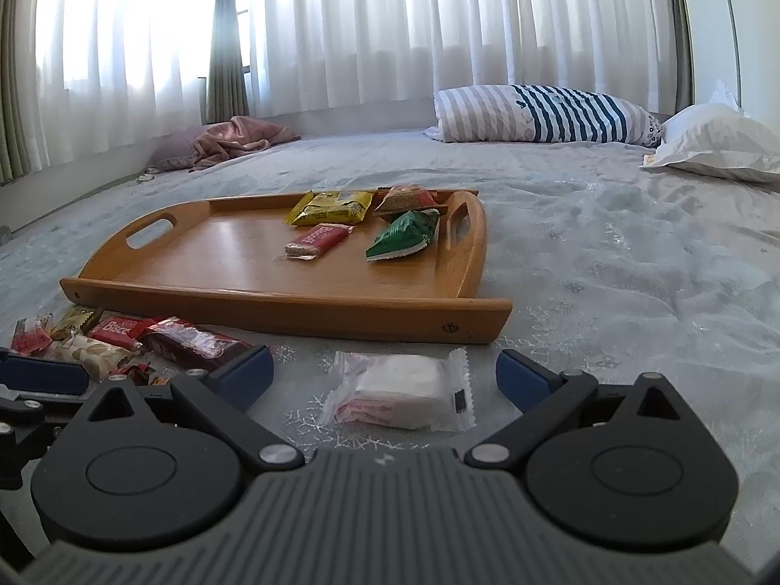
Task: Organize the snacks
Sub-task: 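Grasp the long red bar with the left tool while the right tool grasps the white packet, then lift the red bar and white packet and carry them over the tray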
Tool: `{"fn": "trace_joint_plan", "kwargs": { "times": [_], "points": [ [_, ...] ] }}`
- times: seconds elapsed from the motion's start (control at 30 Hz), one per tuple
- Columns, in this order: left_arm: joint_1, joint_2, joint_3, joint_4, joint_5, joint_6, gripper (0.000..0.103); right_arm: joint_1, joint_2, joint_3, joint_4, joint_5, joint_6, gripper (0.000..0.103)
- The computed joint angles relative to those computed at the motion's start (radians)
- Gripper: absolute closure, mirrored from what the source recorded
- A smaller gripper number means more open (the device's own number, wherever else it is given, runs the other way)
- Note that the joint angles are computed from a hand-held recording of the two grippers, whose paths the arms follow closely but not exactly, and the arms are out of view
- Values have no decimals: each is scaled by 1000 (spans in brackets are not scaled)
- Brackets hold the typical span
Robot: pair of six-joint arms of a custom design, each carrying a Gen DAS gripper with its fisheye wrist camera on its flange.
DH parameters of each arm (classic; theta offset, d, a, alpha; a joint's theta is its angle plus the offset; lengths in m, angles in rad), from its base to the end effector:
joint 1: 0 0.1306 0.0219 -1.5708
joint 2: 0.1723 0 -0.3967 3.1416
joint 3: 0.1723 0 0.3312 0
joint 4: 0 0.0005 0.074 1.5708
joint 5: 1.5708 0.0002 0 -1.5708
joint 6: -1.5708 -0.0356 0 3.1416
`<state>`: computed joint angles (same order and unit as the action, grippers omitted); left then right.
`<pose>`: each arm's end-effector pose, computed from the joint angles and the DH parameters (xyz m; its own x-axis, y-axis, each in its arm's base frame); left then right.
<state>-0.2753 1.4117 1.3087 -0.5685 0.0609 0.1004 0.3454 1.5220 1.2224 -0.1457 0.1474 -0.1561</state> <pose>0.4248 -0.1228 0.4249 -0.6275 0.0733 -0.7751 0.2556 0.9598 -0.1162 0.4589 0.1591 0.3793 -0.4330 0.0076 -0.9013 -0.1446 0.9864 0.0778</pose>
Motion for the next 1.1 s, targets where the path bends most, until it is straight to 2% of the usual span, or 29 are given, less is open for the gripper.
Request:
{"fn": "trace_joint_plan", "kwargs": {
  "times": [0.23, 0.47, 0.63, 0.73, 0.8, 0.87, 0.97, 1.1],
  "points": [
    [-2, -3, 6, -24, 27, 16, 69, 11, -6, -22, 32, 61, -23, 9],
    [-9, -15, 8, -43, 22, 17, 70, 19, -6, -22, 21, 73, -10, 17],
    [-13, -21, 8, -61, 4, 22, 64, 25, -10, -28, 14, 74, -12, 22],
    [-10, -18, 13, -70, 10, 32, 65, 29, -13, -33, 14, 79, -9, 28],
    [-7, -16, 19, -78, 23, 43, 71, 31, -14, -31, 5, 81, -11, 39],
    [-2, -14, 23, -84, 38, 61, 73, 36, -16, -16, -30, 93, -27, 43],
    [0, -16, 30, -85, 44, 51, 80, 50, -19, 10, -83, 126, -36, 58],
    [-4, -23, 44, -79, 47, 24, 80, 54, -21, 26, -110, 121, -48, 59]
  ]
}}
